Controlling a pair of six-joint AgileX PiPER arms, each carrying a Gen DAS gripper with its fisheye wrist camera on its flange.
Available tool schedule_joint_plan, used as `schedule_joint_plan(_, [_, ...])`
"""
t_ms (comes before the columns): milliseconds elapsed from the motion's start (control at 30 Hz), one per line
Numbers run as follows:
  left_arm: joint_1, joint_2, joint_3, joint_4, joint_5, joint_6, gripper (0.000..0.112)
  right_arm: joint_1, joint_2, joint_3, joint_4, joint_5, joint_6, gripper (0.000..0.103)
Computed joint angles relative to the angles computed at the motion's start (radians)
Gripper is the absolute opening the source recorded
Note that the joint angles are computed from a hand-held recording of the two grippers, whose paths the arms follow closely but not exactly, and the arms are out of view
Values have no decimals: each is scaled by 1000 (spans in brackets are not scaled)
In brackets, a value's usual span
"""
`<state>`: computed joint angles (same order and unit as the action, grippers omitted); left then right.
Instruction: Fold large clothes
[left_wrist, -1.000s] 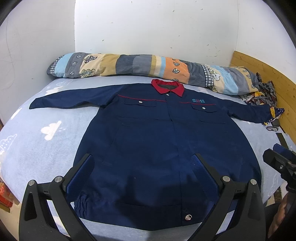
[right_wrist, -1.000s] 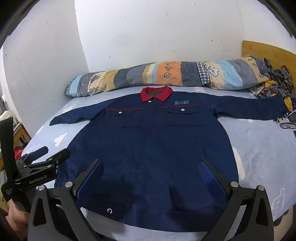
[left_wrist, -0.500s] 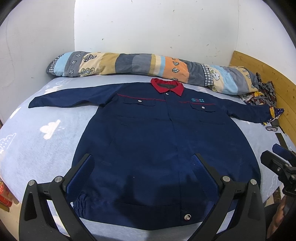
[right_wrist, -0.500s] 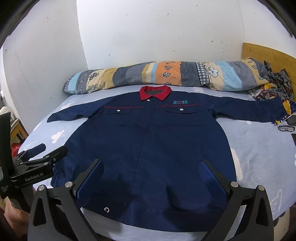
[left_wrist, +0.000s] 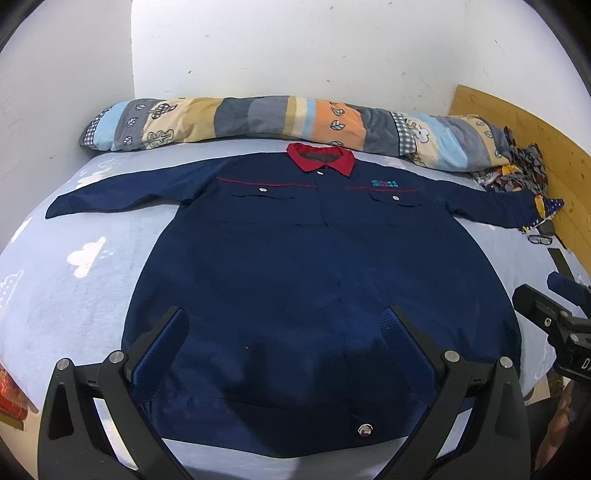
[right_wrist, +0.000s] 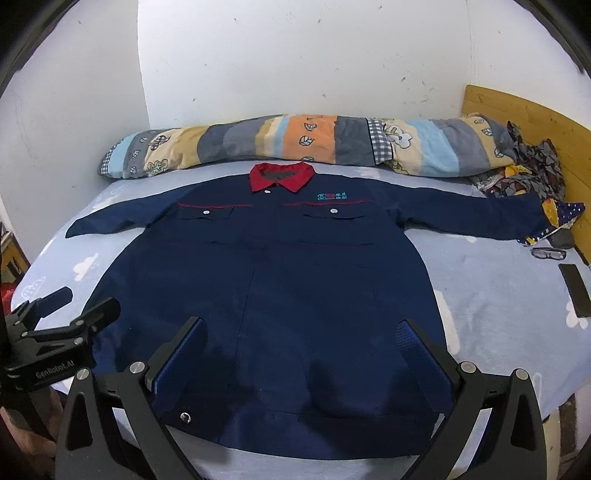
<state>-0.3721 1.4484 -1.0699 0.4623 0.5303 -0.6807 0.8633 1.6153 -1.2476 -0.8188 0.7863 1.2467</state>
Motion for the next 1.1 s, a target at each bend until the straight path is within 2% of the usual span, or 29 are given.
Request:
schedule_joint_plan(267, [-29, 28, -21, 32, 12, -20, 103, -49, -23, 14, 104, -51, -45, 103])
schedule_joint_plan(400, [-41, 120, -114, 120, 33, -86, 103, -109, -72, 64, 190, -123, -84, 103])
schedule_joint_plan(467, [-50, 190, -188, 154, 51, -116, 103, -189, -126, 128, 289, -208, -125, 103])
schedule_joint_plan(600, [-72, 340, -363, 205, 102, -123, 103, -431, -221, 244, 681, -375, -406, 103])
schedule_joint_plan(633, [-78, 372, -401, 213, 111, -116, 103, -497, -231, 256, 781, -391, -501, 103])
schedule_joint_plan(733, [-80, 422, -474, 152, 124, -34, 103, -699, -217, 227, 1048, -373, -801, 102])
schedule_joint_plan(833, [-79, 435, -500, 104, 121, 28, 103, -931, -141, 131, 1219, -326, -1063, 101])
schedule_joint_plan(867, [-75, 441, -514, 70, 126, 66, 103, -982, -107, 92, 1244, -310, -1098, 101])
schedule_joint_plan(933, [-73, 448, -528, 41, 125, 106, 103, -1083, -13, -21, 1258, -264, -1137, 101])
schedule_joint_plan(1033, [-66, 457, -551, 24, 140, 147, 103, -1182, 175, -267, 1122, -183, -1066, 96])
schedule_joint_plan(1100, [-53, 464, -566, -16, 148, 177, 103, -1246, 326, -465, 1110, -135, -1065, 87])
